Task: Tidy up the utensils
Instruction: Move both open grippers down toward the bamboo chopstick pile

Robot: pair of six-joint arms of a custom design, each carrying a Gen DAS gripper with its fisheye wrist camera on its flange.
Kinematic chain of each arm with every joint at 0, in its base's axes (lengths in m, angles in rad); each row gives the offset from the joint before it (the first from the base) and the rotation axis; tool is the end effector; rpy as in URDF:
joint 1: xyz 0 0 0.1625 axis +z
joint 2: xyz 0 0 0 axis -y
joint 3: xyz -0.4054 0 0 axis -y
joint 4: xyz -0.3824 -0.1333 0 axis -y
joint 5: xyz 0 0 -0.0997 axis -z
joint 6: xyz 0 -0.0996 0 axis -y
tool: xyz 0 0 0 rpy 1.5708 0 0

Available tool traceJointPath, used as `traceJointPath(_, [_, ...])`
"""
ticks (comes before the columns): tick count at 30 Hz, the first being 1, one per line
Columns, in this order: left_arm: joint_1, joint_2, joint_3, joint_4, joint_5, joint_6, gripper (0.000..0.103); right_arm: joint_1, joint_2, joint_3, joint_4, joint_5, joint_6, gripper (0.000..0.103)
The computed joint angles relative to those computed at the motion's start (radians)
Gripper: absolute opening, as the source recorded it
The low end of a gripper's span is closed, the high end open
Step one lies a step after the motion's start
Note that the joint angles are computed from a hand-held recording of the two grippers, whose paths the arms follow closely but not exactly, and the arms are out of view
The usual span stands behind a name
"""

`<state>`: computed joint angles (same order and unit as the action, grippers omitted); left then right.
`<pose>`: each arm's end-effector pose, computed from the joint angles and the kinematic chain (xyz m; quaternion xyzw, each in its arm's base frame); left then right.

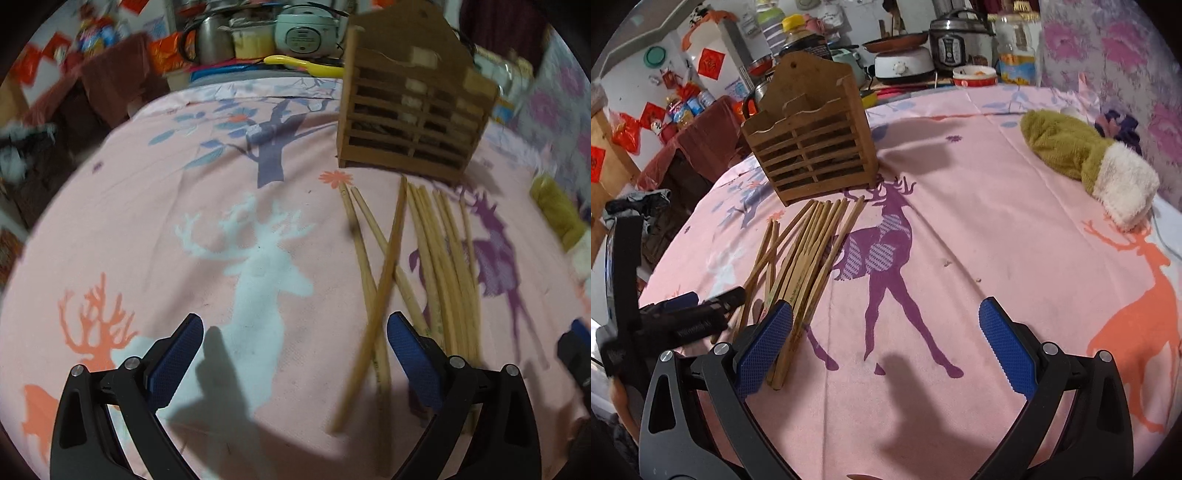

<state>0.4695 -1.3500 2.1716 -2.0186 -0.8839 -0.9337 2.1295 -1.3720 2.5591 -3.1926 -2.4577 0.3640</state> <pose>-0.2802 -0.3625 0.1700 0.1398 0.9167 -0.1896 0.3227 0.2279 -0.2587 0.1902 -0.0064 -0.8868 0.3609 0.2885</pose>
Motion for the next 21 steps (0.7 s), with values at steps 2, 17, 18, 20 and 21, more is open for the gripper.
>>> traceJointPath(2, [0.001,-0.015,0.018,-0.083,-0.044,0.050,0.097,-0.029,-0.006,-0.003,-0.024,0.012,-0.046,0.097])
traceJointPath(17, [-0.007,0.013,-0.011,-0.008,-0.046,-0.036,0.097,-0.079,-0.033,0.008,-0.078,0.041,-0.086,0.097])
traceJointPath(18, [-0.012,0.002,-0.003,-0.010,-0.052,-0.039,0.097,-0.073,-0.024,0.004,-0.078,0.036,-0.096,0.097])
traceJointPath(20, [-0.001,-0.009,0.011,-0.084,-0.091,0.031,0.097,-0.068,-0.009,0.000,-0.081,0.037,-0.112,0.097])
traceJointPath(21, [-0.012,-0.006,0.011,-0.101,-0.114,0.059,0.097,-0.068,-0.003,-0.004,-0.077,0.044,-0.120,0.097])
